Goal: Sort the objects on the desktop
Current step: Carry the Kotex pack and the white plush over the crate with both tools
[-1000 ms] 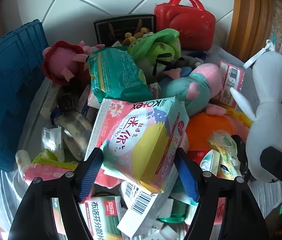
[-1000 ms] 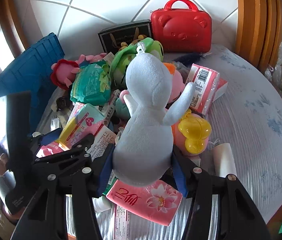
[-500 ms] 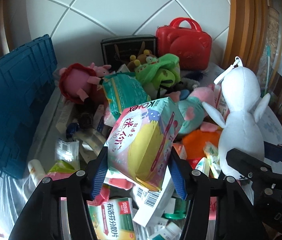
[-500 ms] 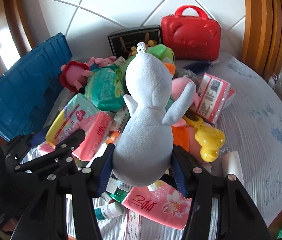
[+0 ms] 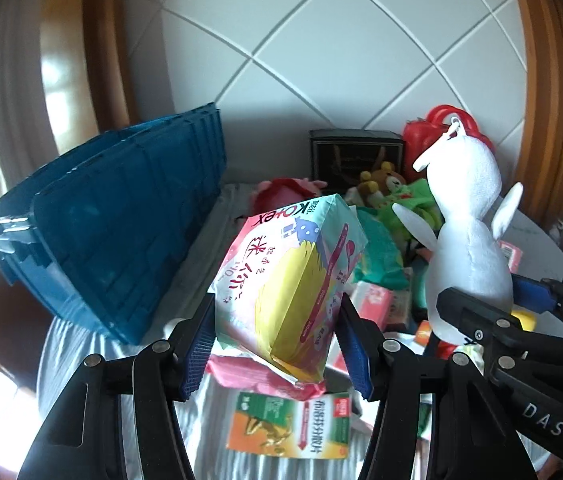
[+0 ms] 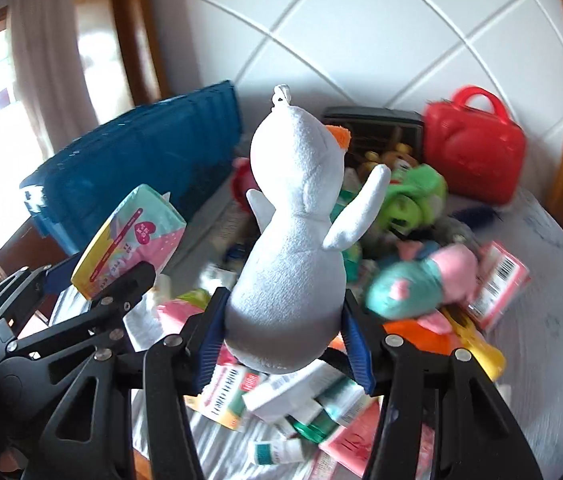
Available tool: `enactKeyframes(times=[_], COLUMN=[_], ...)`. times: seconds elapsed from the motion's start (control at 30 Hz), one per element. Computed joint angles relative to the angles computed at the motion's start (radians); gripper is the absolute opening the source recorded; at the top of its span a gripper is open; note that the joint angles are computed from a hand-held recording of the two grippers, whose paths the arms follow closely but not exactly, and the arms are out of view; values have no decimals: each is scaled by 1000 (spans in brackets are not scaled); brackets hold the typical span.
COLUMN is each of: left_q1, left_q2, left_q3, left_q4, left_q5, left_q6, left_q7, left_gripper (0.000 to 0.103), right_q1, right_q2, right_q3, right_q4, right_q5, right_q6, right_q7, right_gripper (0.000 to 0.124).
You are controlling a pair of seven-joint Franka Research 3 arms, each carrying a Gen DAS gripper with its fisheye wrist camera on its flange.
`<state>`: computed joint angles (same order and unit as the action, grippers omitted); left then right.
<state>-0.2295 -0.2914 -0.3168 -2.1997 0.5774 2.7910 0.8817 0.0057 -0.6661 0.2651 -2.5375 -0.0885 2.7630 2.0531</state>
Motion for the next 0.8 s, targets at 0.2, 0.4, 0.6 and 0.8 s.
enactKeyframes(times=[0.2, 0.4, 0.6, 0.8], left_q1=[91, 205, 290, 265], left_q2=[-121, -175, -125, 52], left_q3=[6, 31, 99, 251], left_q4=[-54, -48, 17, 180], left_q5=[65, 117, 124, -24], left_q6=[-16, 42, 164, 260], left_q7=[-105, -152, -92, 175], left_gripper=[57, 57, 57, 57], right_q1=[52, 36, -121, -83], right_q2=[105, 229, 421, 810], right_q3=[6, 81, 282, 439], right_q4=[95, 259, 530, 1004], right_q5=[5, -66, -372, -916], right_q6=[74, 115, 127, -103], right_q7=[-60, -43, 207, 559], right_gripper=[53, 53, 53, 53])
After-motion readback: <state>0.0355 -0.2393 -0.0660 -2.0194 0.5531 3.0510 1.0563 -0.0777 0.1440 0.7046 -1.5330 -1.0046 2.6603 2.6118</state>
